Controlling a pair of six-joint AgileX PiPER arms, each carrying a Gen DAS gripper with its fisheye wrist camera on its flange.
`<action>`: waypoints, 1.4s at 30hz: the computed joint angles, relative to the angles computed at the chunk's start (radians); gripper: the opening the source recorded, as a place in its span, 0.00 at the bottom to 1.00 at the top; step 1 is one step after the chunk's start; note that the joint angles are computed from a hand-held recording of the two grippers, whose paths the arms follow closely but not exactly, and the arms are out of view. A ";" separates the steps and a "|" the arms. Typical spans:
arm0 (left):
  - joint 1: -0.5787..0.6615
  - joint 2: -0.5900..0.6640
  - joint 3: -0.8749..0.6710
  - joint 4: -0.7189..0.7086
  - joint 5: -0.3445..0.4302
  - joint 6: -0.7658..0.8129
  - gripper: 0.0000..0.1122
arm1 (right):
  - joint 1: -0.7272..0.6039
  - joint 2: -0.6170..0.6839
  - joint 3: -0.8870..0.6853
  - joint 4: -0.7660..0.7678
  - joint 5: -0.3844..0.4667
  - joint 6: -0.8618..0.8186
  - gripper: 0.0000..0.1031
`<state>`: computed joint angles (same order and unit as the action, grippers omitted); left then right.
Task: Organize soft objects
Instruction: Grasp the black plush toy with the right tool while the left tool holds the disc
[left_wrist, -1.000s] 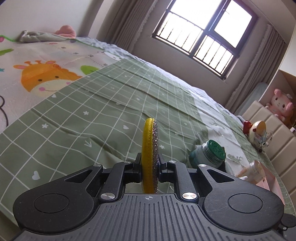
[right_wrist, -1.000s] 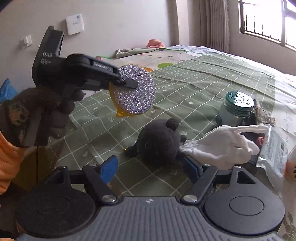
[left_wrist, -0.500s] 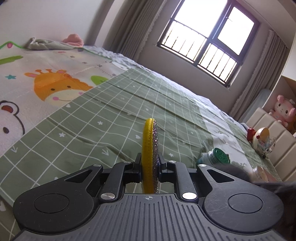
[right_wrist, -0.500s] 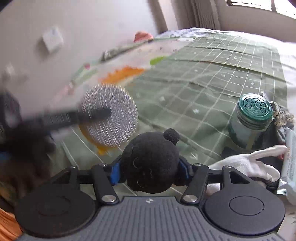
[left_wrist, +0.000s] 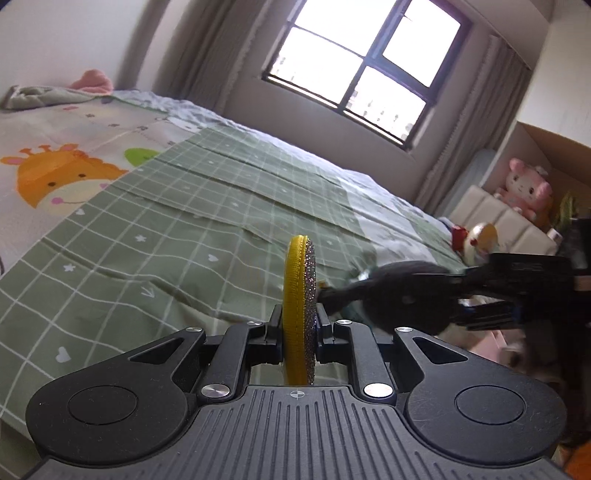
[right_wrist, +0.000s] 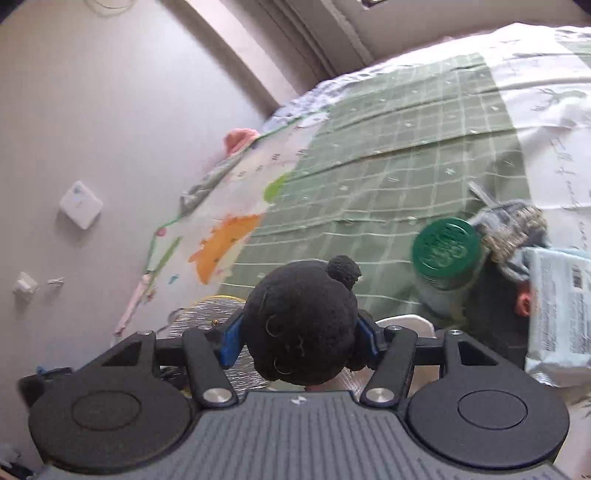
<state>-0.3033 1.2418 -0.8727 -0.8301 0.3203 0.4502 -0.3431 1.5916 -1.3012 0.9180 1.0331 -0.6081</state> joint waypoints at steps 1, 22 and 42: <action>-0.011 -0.005 0.007 -0.037 0.017 0.052 0.15 | 0.004 0.027 0.004 -0.024 -0.018 0.023 0.59; -0.079 0.081 -0.018 -0.132 -0.013 0.081 0.16 | -0.135 -0.274 0.431 0.026 0.007 -0.700 0.73; -0.133 0.096 -0.092 0.317 -0.046 -0.388 0.16 | -0.134 -0.196 -0.036 0.041 0.016 -0.309 0.03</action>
